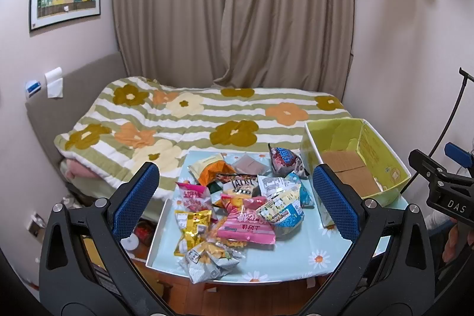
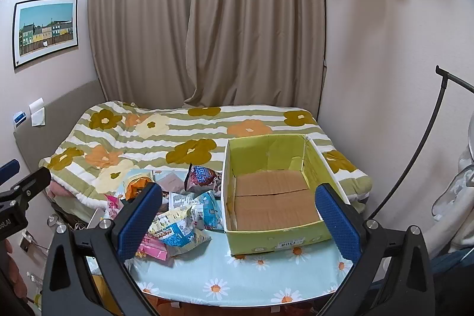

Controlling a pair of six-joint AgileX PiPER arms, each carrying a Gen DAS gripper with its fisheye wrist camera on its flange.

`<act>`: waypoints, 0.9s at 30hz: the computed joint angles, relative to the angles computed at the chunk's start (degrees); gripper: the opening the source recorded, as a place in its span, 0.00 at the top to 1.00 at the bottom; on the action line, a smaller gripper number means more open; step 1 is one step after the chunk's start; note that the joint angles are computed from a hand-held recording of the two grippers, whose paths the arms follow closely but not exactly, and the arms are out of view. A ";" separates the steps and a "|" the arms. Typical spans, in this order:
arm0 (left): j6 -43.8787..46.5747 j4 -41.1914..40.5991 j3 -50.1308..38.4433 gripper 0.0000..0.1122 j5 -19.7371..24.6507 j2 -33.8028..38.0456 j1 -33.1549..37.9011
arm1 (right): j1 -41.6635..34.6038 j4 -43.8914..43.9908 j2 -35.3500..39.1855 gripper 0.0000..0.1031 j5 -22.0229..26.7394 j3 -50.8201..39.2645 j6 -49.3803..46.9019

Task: Organize snacks

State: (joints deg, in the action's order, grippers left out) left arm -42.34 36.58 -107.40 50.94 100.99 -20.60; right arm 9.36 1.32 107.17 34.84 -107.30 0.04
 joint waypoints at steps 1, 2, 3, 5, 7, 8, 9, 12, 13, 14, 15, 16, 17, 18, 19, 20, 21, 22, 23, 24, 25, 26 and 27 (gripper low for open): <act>-0.21 0.21 0.27 0.09 -0.14 -0.14 -0.02 | 0.00 -0.01 -0.33 0.00 -0.36 0.66 0.05; -0.32 0.30 0.52 0.09 -0.34 -0.29 0.00 | -0.06 0.20 0.06 0.00 0.10 -0.15 -0.06; -0.82 0.68 1.26 0.09 -0.63 -0.64 -0.18 | -0.05 0.21 -0.09 0.00 -0.03 0.12 -0.02; -0.92 0.88 1.22 0.09 -0.43 -0.60 -0.25 | 0.08 -0.20 0.12 0.00 0.36 -0.44 0.39; -0.49 0.15 1.33 0.09 -0.65 -0.81 -0.02 | 0.01 0.12 0.38 0.00 0.92 -1.10 -0.04; -0.55 0.03 1.43 0.09 -0.82 -0.88 -0.02 | 0.05 -0.13 0.29 0.00 0.81 -0.95 0.15; -0.94 0.25 1.95 0.09 -1.01 -1.17 -0.22 | 0.01 -0.12 0.38 0.00 0.88 -1.13 0.14; -1.37 0.62 2.77 0.09 -1.42 -1.77 -0.44 | 0.01 -0.15 0.62 0.00 1.32 -1.77 0.31; -1.49 0.74 2.96 0.09 -1.48 -1.95 -0.52 | 0.06 -0.26 0.34 0.00 1.04 -1.21 0.44; -1.53 0.75 3.07 0.09 -1.48 -2.10 -0.57 | 0.00 -0.15 0.53 0.00 1.31 -1.63 0.29; -1.77 0.94 3.21 0.09 -1.47 -2.19 -0.69 | -0.01 -0.18 0.37 0.00 1.11 -1.32 0.35; -1.95 1.03 3.20 0.09 -1.32 -2.20 -0.74 | 0.00 -0.26 0.41 0.00 1.44 -1.66 0.49; -1.67 0.79 2.92 0.09 -1.16 -1.96 -0.71 | 0.10 -0.49 0.27 0.00 1.50 -1.49 0.76; -1.64 0.61 2.71 0.09 -0.80 -1.87 -0.81 | 0.19 -0.66 0.09 0.00 1.40 -1.17 0.98; -1.44 0.24 2.52 0.09 -0.51 -1.83 -0.82 | 0.03 -0.30 0.36 0.00 1.51 -1.64 0.62; -1.38 0.06 2.48 0.09 -0.39 -1.87 -0.87 | 0.10 -0.36 0.03 0.00 1.22 -1.00 0.72; -1.33 -0.05 2.50 0.09 -0.32 -1.93 -0.91 | -0.01 -0.24 0.43 0.00 1.63 -1.78 0.51; -1.31 -0.09 2.50 0.09 -0.16 -2.02 -1.06 | -0.06 -0.11 0.46 0.00 1.65 -1.82 0.40; -1.13 -0.23 2.45 0.09 -0.12 -2.06 -1.05 | -0.04 -0.06 0.18 0.00 1.41 -1.27 0.41; -0.83 -0.45 2.31 0.09 0.03 -2.16 -1.00 | -0.05 -0.09 0.42 0.00 1.62 -1.74 0.42; -0.91 -0.24 2.22 0.09 0.24 -2.21 -1.21 | 0.00 -0.10 0.16 0.00 1.45 -1.25 0.46; -1.24 -0.02 2.44 0.09 -0.08 -2.23 -1.05 | -0.01 -0.09 0.02 0.00 1.28 -0.98 0.40; -1.59 0.29 2.74 0.09 -0.36 -2.49 -1.19 | -0.08 -0.11 0.37 0.00 1.44 -1.56 0.36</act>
State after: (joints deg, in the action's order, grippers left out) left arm -43.93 36.87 -104.66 50.58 98.50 -21.79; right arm 9.28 1.22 107.54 36.28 -108.87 0.40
